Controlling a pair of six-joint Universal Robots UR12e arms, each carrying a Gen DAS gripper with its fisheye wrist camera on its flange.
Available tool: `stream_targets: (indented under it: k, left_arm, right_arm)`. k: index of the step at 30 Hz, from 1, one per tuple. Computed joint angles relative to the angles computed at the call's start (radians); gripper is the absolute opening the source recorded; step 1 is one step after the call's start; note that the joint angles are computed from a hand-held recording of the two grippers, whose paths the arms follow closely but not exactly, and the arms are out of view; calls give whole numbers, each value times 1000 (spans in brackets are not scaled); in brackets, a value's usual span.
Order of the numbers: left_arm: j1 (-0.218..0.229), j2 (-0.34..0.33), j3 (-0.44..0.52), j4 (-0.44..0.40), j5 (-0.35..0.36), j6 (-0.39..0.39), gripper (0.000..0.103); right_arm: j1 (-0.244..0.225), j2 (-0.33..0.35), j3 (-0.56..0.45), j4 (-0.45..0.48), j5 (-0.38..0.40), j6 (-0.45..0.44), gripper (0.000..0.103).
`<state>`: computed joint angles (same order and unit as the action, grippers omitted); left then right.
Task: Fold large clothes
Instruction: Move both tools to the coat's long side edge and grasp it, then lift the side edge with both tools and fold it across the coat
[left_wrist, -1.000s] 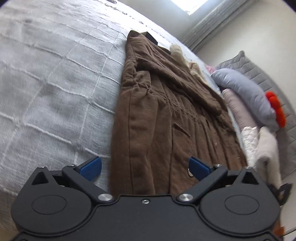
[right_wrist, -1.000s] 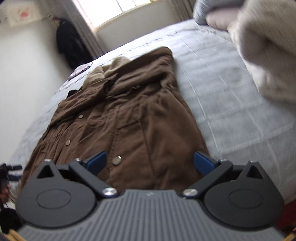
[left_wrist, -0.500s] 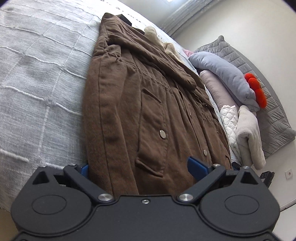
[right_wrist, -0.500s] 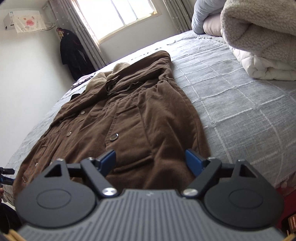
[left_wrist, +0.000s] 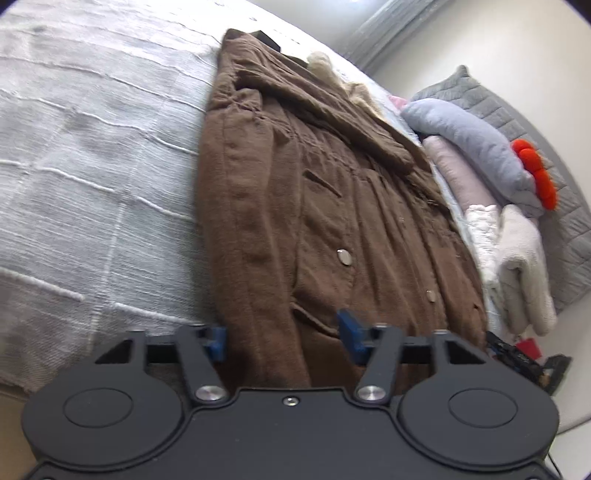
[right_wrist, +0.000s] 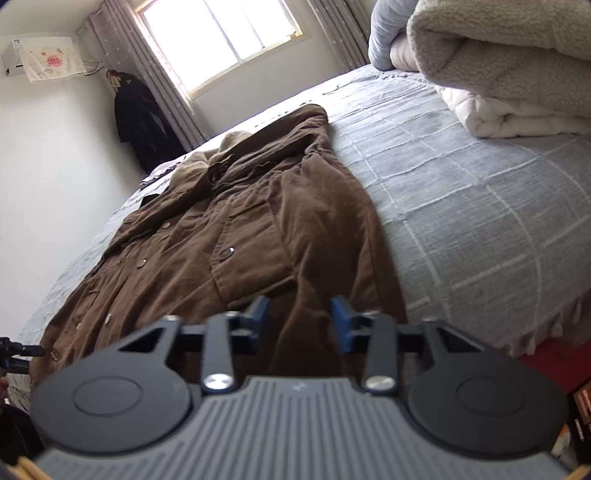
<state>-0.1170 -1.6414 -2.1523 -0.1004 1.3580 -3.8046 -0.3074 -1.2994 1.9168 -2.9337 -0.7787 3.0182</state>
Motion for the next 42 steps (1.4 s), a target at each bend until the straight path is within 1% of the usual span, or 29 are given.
stream_targets:
  k: [1,2,3,4,7,10,12,13,15,17,18,20,21,22,23,24,25,26,27,28,31,32,33,34,35,38,40,42]
  left_arm:
    - [1,-1,-4,17,-1,-19,33]
    - [5,-1,-9,38,-5,-44,28]
    - [11,-3,-16,63,-15,-77,21]
    - [18,-4,-24,94,-28,-108,17]
    - [23,-7,-37,174,-39,-151,13]
    - [29,-20,-44,295,-61,-183,10]
    - [30,-28,-37,352,-59,-189,10]
    - [30,-31,-30,367,-57,-183,10]
    - [28,-38,-11,371,-57,-160,10]
    - [28,-46,9,361,-72,-133,10]
    - [30,-47,17,341,-80,-122,10]
    - [28,-40,22,298,-83,-78,11]
    - [27,-36,21,280,-80,-58,12]
    - [25,-31,18,262,-73,-45,12]
    - [25,-27,14,242,-72,-31,14]
    - [25,-22,10,219,-70,-17,19]
    - [24,-18,9,187,-66,-6,31]
    - [24,-12,9,147,-64,6,40]
    - [22,-6,11,96,-61,22,57]
    - [18,-1,15,51,-50,39,67]
    - [7,1,32,-73,-38,112,69]
    - [6,0,34,-94,-43,132,71]
    - [1,-4,30,-74,-40,149,77]
    - [-3,-6,32,-74,-41,156,79]
    - [-8,-6,37,-85,-31,157,79]
    - [-24,0,44,-116,-6,161,79]
    - [-28,6,40,-125,-6,167,79]
    - [-27,10,34,-128,-10,167,79]
  right_arm:
    - [-5,0,2,6,26,-2,6]
    - [-8,0,7,-7,40,12,5]
    - [-8,1,11,-27,42,21,3]
    - [-7,3,14,-51,43,31,2]
    - [-10,10,15,-125,68,90,1]
    - [-10,17,2,-203,92,138,0]
    - [-10,28,-16,-284,118,189,0]
    - [-6,31,-31,-306,120,204,0]
    - [10,28,-67,-267,99,179,0]
    - [23,33,-103,-210,95,145,0]
    - [27,35,-120,-164,98,127,3]
    - [31,39,-139,-84,94,100,5]
    - [31,39,-143,-50,93,77,14]
    - [29,39,-143,-17,92,49,40]
    - [26,39,-140,8,81,32,54]
    - [22,39,-133,15,70,25,65]
    - [14,36,-124,39,68,5,65]
    - [8,34,-119,70,67,-12,65]
    - [-3,29,-106,94,65,-19,65]
    - [-12,25,-96,113,65,-21,65]
    - [-41,19,-66,152,92,-27,64]
    - [-49,18,-59,158,108,-32,64]
    - [-56,16,-51,166,123,-35,64]
    - [-61,13,-47,179,132,-40,64]
    - [-65,8,-43,197,135,-52,64]
    - [-66,-10,-32,218,95,-75,64]
    - [-74,-13,-28,240,101,-82,65]
    - [-76,-14,-33,279,84,-83,65]
